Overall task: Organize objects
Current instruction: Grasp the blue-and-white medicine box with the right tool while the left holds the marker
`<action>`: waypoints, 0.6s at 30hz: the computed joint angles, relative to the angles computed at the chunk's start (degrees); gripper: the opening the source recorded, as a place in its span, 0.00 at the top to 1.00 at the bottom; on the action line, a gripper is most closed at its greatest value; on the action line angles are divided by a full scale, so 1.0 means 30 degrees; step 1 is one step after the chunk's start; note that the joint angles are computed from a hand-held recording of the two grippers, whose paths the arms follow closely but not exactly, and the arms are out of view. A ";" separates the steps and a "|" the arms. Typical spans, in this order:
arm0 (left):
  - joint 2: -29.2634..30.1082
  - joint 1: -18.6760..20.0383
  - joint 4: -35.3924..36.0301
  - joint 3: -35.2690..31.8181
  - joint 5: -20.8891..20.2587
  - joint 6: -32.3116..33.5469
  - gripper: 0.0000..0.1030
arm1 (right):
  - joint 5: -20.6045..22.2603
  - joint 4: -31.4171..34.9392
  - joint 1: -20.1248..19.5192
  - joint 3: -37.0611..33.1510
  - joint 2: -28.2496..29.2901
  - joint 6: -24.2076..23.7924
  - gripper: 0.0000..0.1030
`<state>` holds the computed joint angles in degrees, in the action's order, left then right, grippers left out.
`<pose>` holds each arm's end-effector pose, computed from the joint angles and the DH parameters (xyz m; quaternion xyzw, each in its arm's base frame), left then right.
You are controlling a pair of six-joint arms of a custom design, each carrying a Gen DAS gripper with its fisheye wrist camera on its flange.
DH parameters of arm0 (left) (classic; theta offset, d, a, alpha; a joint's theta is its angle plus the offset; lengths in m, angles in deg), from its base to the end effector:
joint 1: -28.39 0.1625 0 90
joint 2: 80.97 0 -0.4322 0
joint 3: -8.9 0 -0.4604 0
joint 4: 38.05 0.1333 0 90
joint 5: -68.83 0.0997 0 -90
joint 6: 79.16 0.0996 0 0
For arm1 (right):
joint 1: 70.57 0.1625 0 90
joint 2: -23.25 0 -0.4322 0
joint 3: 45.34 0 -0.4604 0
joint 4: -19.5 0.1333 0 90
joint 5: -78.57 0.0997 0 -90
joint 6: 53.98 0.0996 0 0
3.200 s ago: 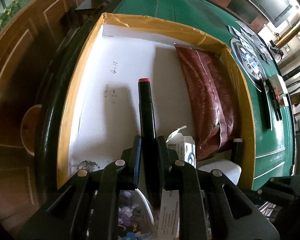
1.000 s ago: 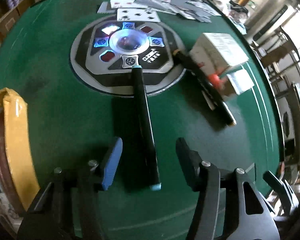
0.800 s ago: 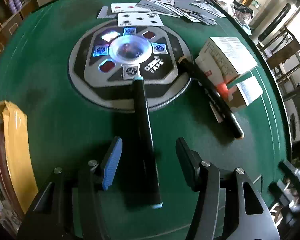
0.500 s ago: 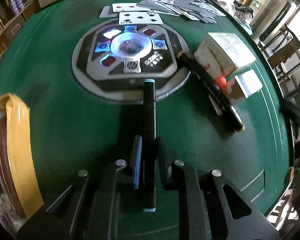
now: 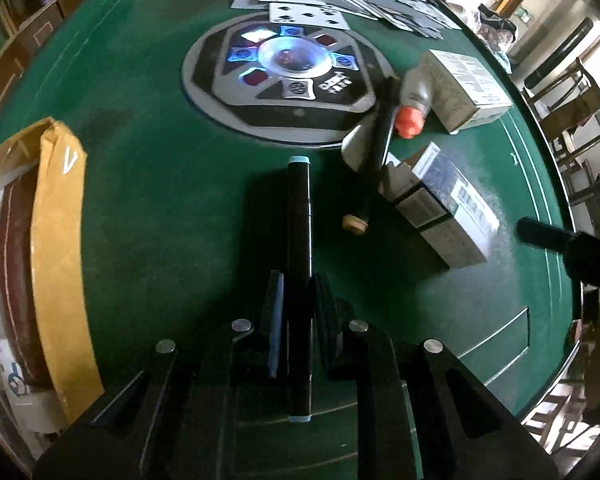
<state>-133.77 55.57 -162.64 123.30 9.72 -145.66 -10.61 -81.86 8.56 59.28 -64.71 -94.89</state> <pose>-0.3875 -0.4063 -0.0197 0.0321 0.9387 -0.1377 0.3143 0.0292 -0.5621 0.3541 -0.2586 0.9649 0.0385 0.0266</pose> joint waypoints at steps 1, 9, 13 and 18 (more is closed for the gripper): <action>-0.0054 0.0031 -0.0028 0.0048 0.0007 -0.0059 0.86 | -0.0936 -0.1316 0.0417 0.0473 -0.0307 -0.0721 0.22; -0.0043 0.0040 0.0207 -0.0027 -0.0008 -0.0099 0.86 | -0.6039 -0.6439 0.3128 0.2596 0.0238 -0.5057 0.25; -0.0293 0.0178 -0.0489 0.0295 -0.0181 0.0030 0.86 | -0.7512 -0.8337 0.3380 0.3568 0.0556 -0.5383 0.64; -0.0423 0.0112 -0.1012 0.0583 -0.0135 0.0345 0.86 | -0.7900 -0.9201 0.3066 0.4294 0.0171 -0.5031 0.68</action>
